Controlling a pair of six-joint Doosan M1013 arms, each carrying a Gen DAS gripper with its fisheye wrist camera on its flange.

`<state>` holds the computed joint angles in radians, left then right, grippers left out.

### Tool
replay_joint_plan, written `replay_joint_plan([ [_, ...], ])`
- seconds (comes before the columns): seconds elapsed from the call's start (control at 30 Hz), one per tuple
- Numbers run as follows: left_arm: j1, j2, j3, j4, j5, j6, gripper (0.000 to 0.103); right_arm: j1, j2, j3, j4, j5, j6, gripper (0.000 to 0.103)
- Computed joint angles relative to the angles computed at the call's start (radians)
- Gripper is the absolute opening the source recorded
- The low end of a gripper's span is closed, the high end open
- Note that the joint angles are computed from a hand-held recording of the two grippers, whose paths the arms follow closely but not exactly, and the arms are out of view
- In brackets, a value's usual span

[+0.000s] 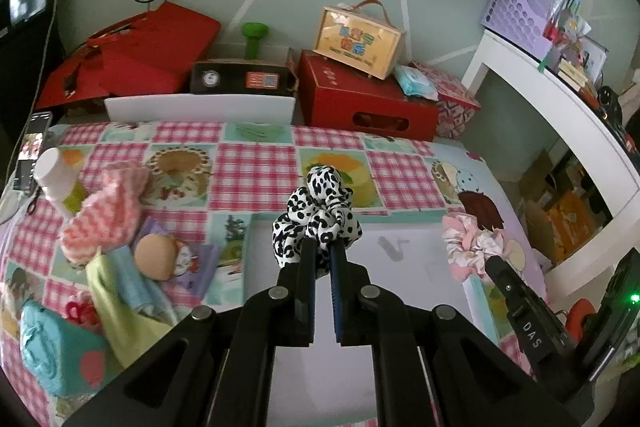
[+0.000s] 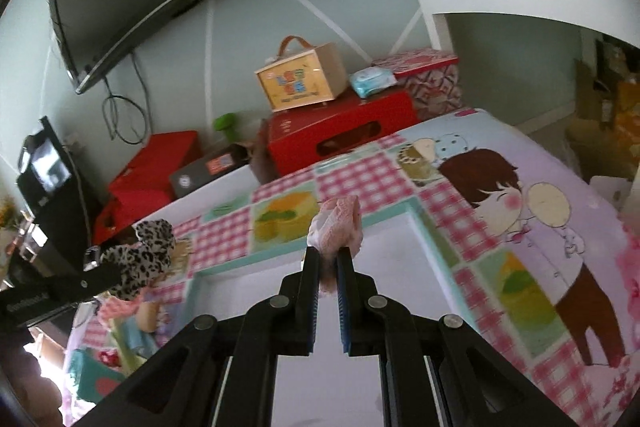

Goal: Organize soft objects
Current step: 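Carry the scrunchie and the floral cloth with both tools and lower them into the white tray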

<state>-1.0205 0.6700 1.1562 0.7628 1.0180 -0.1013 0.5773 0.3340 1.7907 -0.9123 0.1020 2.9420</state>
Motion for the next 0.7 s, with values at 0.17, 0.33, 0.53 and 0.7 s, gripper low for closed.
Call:
replay_joint_plan([
  [0.17,0.011,0.044,-0.051,-0.030,-0.010,0.066,0.006,-0.005,0.021,-0.012,-0.071,0.036,0.073,0.009],
  [0.33,0.029,0.099,-0.108,-0.109,0.025,0.150,0.006,-0.010,0.049,-0.035,0.185,0.071,-0.179,0.009],
  [0.53,0.046,0.135,-0.130,-0.231,0.035,0.206,0.006,-0.012,0.081,-0.069,0.543,0.146,-0.564,0.009],
  [0.7,0.048,0.147,-0.142,-0.268,0.053,0.229,0.007,-0.017,0.101,-0.092,0.717,0.221,-0.725,0.009],
])
